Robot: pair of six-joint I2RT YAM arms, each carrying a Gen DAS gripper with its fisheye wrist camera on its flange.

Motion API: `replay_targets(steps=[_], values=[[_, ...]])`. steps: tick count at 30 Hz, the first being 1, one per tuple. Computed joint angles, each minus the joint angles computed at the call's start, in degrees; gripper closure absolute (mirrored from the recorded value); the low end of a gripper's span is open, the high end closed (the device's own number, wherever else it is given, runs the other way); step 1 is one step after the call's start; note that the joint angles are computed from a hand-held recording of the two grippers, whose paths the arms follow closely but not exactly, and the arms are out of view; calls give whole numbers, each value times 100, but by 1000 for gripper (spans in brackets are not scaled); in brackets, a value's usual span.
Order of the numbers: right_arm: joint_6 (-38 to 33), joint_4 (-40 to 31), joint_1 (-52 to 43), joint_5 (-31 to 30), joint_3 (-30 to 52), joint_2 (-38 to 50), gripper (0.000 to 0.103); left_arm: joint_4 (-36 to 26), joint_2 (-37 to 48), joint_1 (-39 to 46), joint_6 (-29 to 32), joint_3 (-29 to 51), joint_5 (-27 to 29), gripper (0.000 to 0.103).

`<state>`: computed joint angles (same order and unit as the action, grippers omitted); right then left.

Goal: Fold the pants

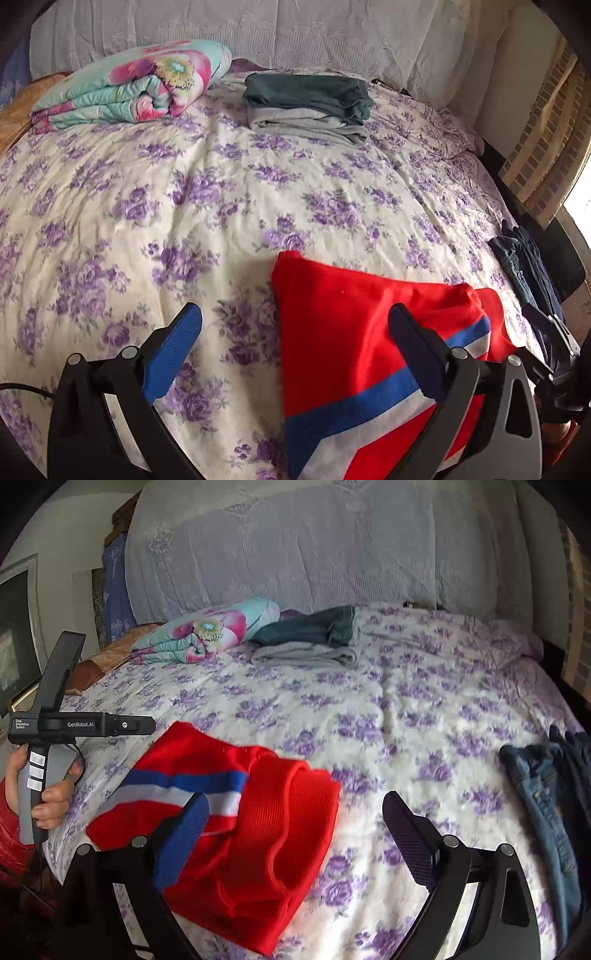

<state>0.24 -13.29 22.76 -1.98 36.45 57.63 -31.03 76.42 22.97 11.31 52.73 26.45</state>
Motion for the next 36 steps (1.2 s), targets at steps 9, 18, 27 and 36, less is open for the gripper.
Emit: replay_targets(steps=[9, 18, 27, 36], values=[[-66, 90, -279, -116, -230, 910, 8, 225, 1629, -1019, -108, 644, -886, 4], [66, 69, -355, -303, -359, -198, 8, 334, 202, -170, 65, -164, -254, 5], [172, -8, -1466, -1324, 163, 1309, 7, 452, -238, 380, 848, -1267, -66, 4], [455, -432, -2631, -4067, 234, 1898, 10, -1271, 748, 881, 1510, -361, 1891, 5]])
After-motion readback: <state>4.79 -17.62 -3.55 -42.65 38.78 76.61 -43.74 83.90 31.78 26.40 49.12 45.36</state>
